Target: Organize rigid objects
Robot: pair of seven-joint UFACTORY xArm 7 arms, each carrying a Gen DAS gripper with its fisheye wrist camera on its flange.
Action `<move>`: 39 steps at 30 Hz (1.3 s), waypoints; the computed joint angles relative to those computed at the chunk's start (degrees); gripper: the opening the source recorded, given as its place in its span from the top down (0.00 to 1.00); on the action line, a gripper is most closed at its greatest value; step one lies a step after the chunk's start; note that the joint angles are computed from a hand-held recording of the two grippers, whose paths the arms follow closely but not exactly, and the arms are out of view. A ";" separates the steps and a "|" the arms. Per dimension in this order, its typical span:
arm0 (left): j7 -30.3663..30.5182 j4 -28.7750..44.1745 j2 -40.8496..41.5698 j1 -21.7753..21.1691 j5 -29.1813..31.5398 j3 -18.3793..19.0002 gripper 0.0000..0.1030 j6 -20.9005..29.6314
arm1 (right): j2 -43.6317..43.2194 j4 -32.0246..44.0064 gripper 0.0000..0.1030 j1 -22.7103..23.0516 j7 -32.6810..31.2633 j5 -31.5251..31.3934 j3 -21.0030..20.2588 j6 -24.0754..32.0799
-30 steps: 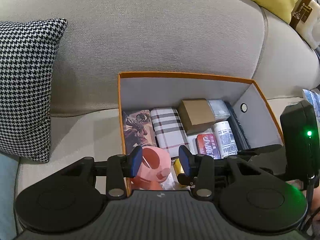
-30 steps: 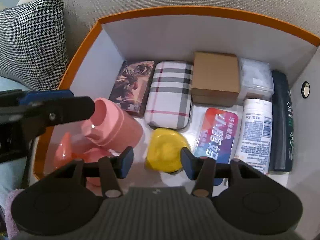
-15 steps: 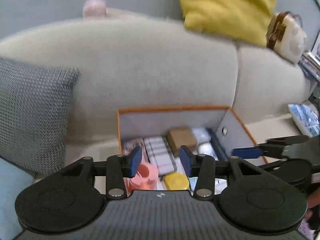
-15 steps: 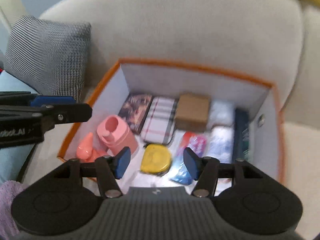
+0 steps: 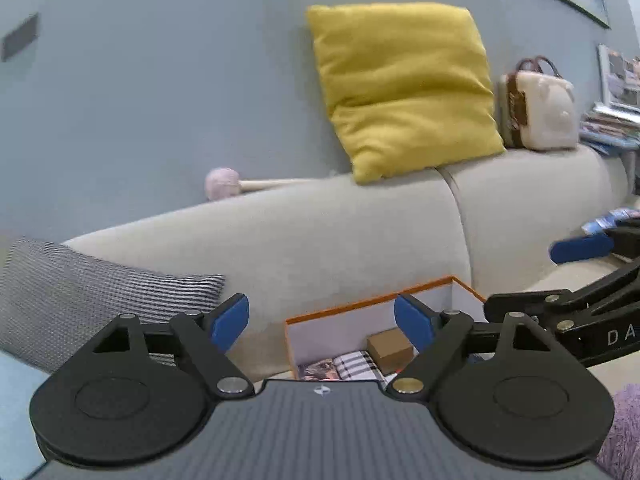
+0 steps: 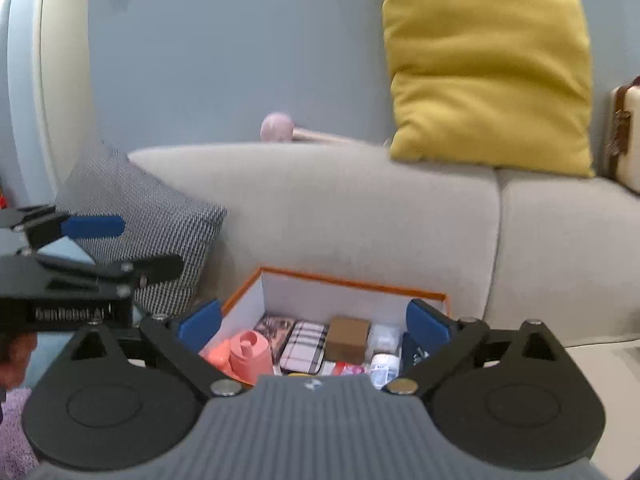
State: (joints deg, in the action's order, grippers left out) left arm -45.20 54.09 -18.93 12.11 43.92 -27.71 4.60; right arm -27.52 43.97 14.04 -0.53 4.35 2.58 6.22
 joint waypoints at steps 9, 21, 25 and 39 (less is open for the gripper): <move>-4.31 -7.82 -6.79 -3.07 -9.55 1.18 0.00 4.30 | -7.11 -6.92 0.02 -14.48 16.73 -6.83 13.26 0.79; -3.54 -12.92 -9.02 -10.30 -15.17 4.07 0.00 10.62 | -15.13 -16.07 0.02 -13.71 24.39 -11.21 13.75 -1.21; -3.14 -13.83 -10.38 -10.94 -14.92 3.82 0.00 10.76 | -17.17 -18.70 0.02 -12.64 25.27 -11.23 13.05 -2.43; -1.74 -14.48 -11.69 -10.64 -15.67 3.50 0.00 10.75 | -17.72 -19.41 0.02 -10.36 24.39 -10.87 11.71 -1.66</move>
